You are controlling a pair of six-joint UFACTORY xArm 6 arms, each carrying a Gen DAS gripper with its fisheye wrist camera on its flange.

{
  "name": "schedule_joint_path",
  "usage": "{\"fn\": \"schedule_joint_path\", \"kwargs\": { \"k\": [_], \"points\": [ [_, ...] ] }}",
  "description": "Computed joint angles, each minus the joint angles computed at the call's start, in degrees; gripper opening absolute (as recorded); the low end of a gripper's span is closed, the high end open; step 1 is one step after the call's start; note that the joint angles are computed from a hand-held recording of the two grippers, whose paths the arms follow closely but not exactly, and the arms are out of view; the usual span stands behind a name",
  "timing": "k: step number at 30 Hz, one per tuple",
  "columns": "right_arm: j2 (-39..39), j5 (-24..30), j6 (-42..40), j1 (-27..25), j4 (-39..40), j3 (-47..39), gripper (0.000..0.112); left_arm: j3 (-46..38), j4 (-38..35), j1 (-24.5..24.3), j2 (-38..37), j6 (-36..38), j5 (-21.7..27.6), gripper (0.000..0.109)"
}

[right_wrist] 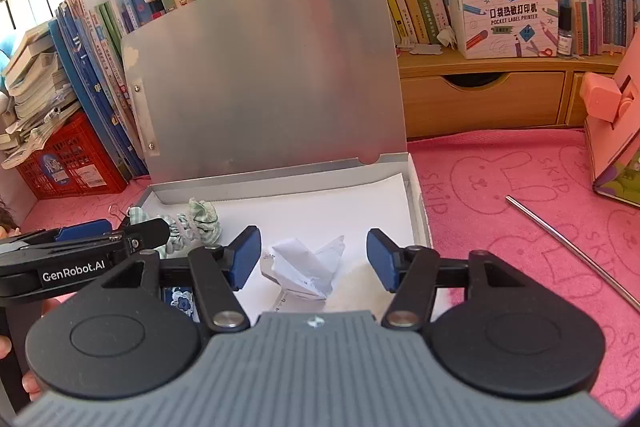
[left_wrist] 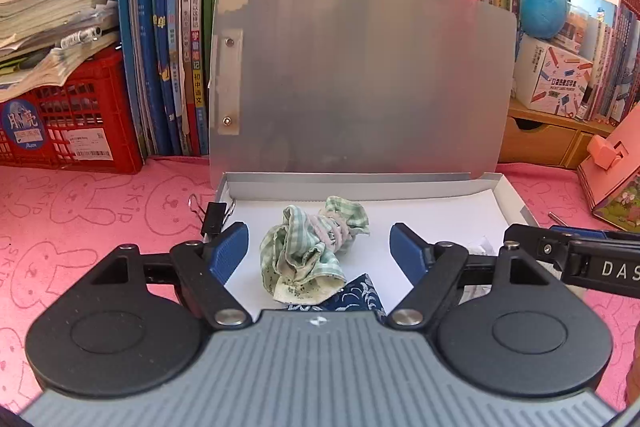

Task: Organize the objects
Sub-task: 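Open both tools to drop cloth and paper in the box, withdraw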

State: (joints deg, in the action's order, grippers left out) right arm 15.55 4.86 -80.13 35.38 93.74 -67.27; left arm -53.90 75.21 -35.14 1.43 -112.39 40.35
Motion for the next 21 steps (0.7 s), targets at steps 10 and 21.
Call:
{"fn": "schedule_joint_path", "kwargs": {
  "k": [10,21],
  "points": [
    [-19.00,1.70,-38.67,0.34,35.43,15.95,0.078,9.86,1.62,-14.37,-11.86,-6.06,8.84,0.090],
    [-32.75,3.05,-66.71,0.93,58.22,30.41,0.083,15.42,0.64,-28.53,-15.08,-13.26,18.26,0.095]
  ]
}}
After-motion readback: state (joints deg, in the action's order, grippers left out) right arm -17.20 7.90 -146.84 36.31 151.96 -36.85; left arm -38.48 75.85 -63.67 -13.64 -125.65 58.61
